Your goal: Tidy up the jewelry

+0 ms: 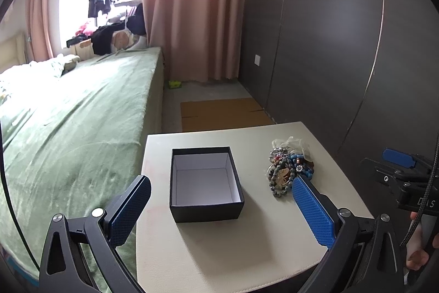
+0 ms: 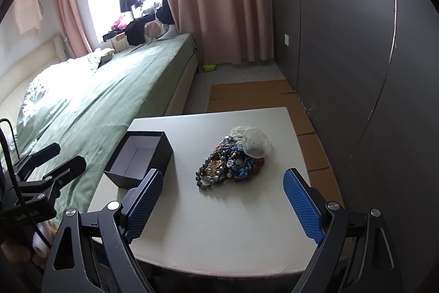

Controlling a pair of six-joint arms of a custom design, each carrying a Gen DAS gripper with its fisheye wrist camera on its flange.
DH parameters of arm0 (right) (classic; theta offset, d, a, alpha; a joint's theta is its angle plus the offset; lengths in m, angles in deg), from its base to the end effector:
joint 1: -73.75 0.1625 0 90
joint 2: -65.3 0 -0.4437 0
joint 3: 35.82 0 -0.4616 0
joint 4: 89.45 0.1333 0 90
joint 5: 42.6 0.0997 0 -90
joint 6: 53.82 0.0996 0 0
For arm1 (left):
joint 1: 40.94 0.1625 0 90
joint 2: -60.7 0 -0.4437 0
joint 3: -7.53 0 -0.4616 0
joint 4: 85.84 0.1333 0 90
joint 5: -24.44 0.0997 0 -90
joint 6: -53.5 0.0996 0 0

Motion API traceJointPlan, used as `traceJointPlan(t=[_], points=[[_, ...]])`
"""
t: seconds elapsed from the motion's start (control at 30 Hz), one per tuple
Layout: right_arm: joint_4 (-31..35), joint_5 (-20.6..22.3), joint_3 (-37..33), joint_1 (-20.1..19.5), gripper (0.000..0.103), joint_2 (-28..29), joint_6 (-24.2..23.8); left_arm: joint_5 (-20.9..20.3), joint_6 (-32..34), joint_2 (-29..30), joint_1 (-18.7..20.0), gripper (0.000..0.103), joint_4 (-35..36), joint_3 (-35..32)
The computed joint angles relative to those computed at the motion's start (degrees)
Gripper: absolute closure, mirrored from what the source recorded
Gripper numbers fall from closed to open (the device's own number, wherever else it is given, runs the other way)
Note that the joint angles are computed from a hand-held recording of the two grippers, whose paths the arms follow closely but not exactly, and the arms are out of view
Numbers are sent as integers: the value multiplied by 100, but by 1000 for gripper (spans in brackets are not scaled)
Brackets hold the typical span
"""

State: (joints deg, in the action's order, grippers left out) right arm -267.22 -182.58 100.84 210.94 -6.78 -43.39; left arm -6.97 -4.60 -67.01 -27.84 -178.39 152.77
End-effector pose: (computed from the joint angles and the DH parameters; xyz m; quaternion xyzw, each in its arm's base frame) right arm 0.3700 -0.2650 0.1482 0.1994 -0.8694 0.3591 0.2748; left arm -0.1956 -0.2697 0.2986 0.2041 0.8426 -0.4047 0.2907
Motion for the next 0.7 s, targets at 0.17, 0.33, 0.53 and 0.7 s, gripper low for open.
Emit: traceJointPlan(t=[0.17,0.33,0.53,0.7], points=[[-5,-8,-3,8,13,12,3,-9,-70,-6,-34,0,53,5],[-1,-16,-8,17,13,21,14,-22,-87,-54,-66,0,66,25],[-18,-23,-18,18,13,47,14,-30,-79,-57,-60,0,78,20],[-25,-38,-18,27,13,57,17,-28,-83,-35,-49,0,65,15]])
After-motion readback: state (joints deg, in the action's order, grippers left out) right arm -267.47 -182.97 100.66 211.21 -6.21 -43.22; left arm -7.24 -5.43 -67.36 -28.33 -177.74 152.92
